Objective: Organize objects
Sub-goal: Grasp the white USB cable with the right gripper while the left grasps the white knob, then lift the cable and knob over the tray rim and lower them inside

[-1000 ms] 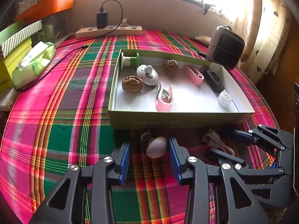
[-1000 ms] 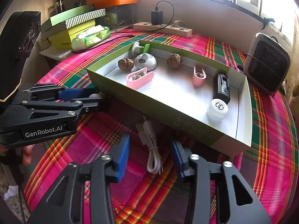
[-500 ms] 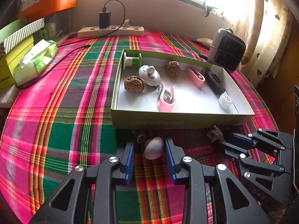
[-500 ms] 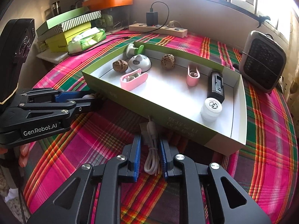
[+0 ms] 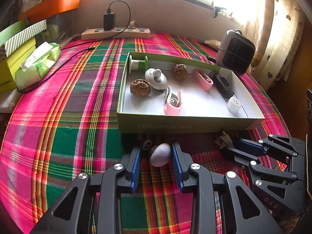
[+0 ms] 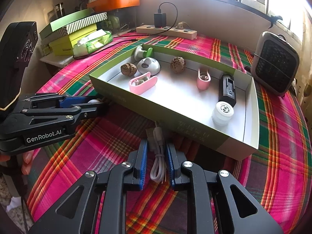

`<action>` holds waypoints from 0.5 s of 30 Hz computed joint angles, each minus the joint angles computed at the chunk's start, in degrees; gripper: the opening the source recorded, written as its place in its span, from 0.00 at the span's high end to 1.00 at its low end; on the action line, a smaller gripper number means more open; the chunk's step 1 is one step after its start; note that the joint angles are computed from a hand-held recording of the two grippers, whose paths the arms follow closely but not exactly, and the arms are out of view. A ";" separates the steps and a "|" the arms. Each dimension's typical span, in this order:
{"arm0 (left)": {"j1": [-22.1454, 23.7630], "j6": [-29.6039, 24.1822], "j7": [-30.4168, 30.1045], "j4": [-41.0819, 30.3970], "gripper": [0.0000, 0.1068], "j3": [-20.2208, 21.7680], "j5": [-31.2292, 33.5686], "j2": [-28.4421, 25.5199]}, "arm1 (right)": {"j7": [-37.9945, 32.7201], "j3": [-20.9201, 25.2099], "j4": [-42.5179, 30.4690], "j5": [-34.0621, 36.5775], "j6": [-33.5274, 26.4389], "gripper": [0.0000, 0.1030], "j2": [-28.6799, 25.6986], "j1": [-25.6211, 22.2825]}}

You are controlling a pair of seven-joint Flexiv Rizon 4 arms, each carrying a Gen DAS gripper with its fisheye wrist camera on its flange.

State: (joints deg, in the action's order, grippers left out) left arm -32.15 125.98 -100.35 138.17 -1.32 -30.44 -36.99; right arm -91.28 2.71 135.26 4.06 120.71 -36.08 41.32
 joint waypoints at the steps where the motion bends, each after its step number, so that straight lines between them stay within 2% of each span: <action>1: -0.04 0.12 -0.10 0.13 0.74 -0.04 0.05 0.06 | 0.08 0.27 0.09 -0.11 0.16 0.81 0.08 -0.23; 15: -1.92 2.43 1.05 1.39 0.74 -0.36 -1.24 1.70 | 0.97 2.81 1.47 -1.50 2.60 0.81 1.50 -2.71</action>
State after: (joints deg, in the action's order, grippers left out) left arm -34.07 128.41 -99.30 139.56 -1.68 -31.69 -35.30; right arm -90.32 5.52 136.73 2.56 123.32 -34.58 38.62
